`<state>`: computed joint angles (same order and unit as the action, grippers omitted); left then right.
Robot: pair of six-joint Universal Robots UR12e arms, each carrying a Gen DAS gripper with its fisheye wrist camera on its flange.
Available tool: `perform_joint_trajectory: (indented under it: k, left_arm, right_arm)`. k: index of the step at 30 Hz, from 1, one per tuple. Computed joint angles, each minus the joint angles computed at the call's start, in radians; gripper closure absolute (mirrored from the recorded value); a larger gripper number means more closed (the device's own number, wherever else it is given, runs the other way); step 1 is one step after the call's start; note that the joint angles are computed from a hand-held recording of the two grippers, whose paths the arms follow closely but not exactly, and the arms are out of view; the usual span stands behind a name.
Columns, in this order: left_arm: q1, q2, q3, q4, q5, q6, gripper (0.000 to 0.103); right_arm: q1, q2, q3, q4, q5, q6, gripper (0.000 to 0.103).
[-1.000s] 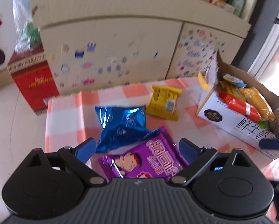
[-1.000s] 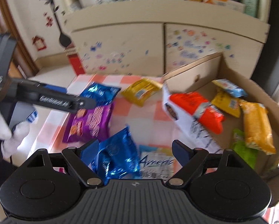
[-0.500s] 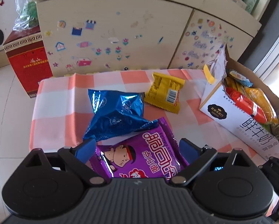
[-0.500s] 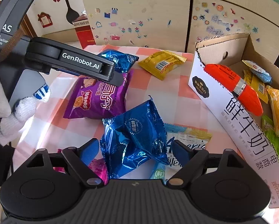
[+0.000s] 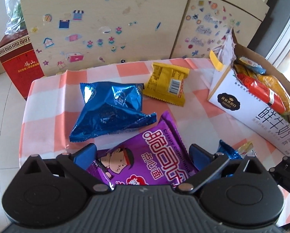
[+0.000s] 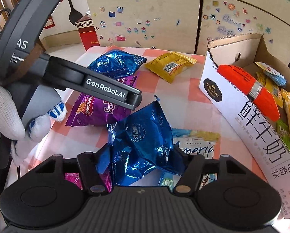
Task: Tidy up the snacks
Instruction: 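Lower right tool to blue foil packet while left tool lowers to purple packet, then close right tool on blue foil packet and lift while left tool closes on purple packet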
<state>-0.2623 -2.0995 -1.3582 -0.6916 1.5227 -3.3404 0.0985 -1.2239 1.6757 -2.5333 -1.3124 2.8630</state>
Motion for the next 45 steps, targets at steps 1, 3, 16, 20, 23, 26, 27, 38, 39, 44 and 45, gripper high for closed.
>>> perform_joint_trajectory:
  k: [1, 3, 16, 20, 23, 26, 27, 38, 39, 44, 45]
  left_arm:
    - [0.001, 0.002, -0.001, -0.004, -0.004, -0.002, 0.004]
    - [0.004, 0.006, -0.007, -0.002, -0.013, -0.002, 0.007]
    - [0.014, 0.038, -0.056, 0.069, -0.048, -0.001, 0.03]
    - [0.015, 0.041, -0.059, 0.076, -0.061, 0.013, 0.034]
    - [0.02, 0.043, -0.069, 0.12, -0.09, 0.037, 0.032]
    - [0.016, 0.042, -0.065, 0.138, -0.09, 0.195, 0.016]
    - [0.014, 0.043, -0.064, 0.132, -0.087, 0.238, 0.014]
    - [0.023, 0.048, -0.089, 0.1, -0.136, 0.576, 0.01]
    - [0.021, 0.044, -0.087, 0.097, -0.126, 0.578, 0.01]
    - [0.001, 0.041, -0.083, 0.074, -0.08, 0.588, 0.01]
    - [0.001, 0.043, -0.083, 0.066, -0.087, 0.581, 0.01]
  right_arm:
    - [-0.001, -0.002, 0.0, 0.006, 0.004, 0.001, 0.034]
    - [-0.002, -0.004, -0.001, 0.017, 0.005, 0.002, 0.036]
    - [-0.024, -0.03, 0.017, 0.007, 0.022, 0.043, 0.036]
    - [-0.027, -0.036, 0.02, 0.007, 0.022, 0.049, 0.036]
    - [-0.028, -0.039, 0.023, 0.007, 0.018, 0.053, 0.036]
    - [-0.032, -0.041, 0.025, 0.009, 0.016, 0.057, 0.036]
    - [-0.034, -0.042, 0.026, 0.01, 0.018, 0.058, 0.036]
    - [-0.046, -0.055, 0.038, 0.013, 0.024, 0.065, 0.036]
    - [-0.046, -0.054, 0.038, 0.012, 0.025, 0.065, 0.036]
    - [-0.045, -0.052, 0.034, 0.008, 0.022, 0.069, 0.036]
    - [-0.045, -0.051, 0.033, 0.007, 0.021, 0.07, 0.036]
